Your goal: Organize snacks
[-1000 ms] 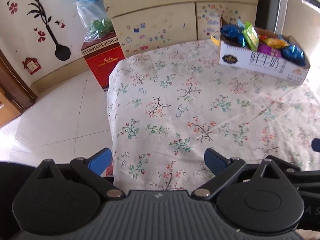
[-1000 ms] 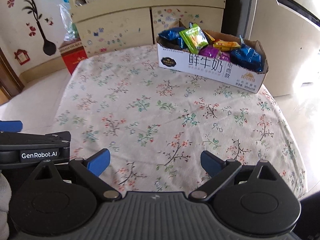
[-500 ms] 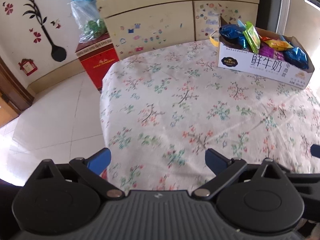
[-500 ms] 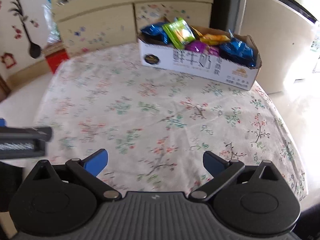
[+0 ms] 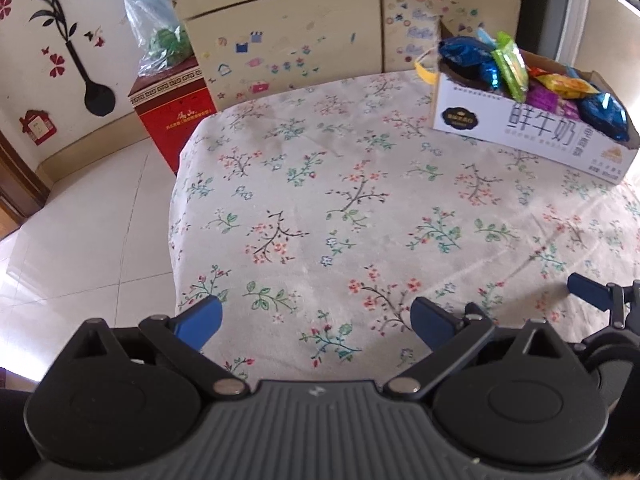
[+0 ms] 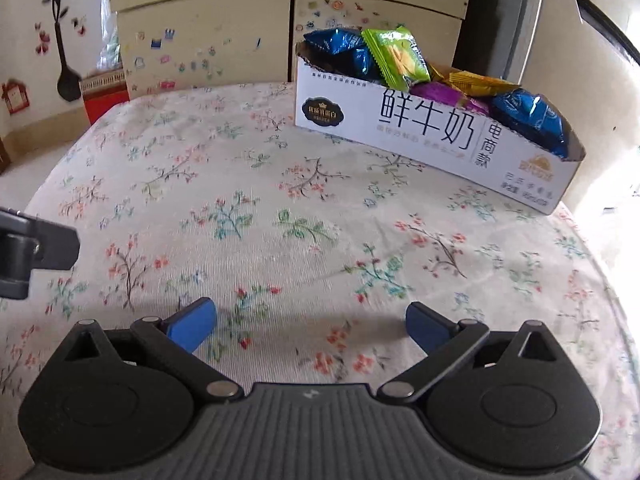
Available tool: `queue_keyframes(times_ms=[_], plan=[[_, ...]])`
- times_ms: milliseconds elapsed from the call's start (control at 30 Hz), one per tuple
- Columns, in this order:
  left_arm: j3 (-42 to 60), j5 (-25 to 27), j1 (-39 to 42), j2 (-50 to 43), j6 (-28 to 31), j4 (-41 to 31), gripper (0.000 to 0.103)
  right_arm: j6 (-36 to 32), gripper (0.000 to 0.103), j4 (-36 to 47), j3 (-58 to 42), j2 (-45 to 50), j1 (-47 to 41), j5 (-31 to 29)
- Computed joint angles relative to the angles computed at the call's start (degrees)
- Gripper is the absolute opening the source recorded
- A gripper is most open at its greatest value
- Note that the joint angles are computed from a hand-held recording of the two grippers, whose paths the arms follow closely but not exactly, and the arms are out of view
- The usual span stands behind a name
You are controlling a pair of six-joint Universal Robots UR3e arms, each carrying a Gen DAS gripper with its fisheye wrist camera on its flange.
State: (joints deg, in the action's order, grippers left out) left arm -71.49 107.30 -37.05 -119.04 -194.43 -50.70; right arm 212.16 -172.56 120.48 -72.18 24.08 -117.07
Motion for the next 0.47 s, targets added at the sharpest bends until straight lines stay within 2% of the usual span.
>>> queue_keyframes(times_ms=[167, 300, 467], plan=[[0.22, 0.16, 0.73, -0.78, -0.44, 0.09, 0.100, -0.83, 0.103, -8.66, -0.80, 5.56, 0.25, -2.71], [0.18, 0.12, 1.25, -1.20, -1.16, -0.08, 0.100, -3.38, 0.103, -19.47, -1.07, 11.73, 0.72, -5.16], [1.04, 2.94, 0.76, -2.53, -1.48, 0.10, 0.100, -3.08, 0.103, -19.18, -1.93, 12.25, 0.87, -5.69]])
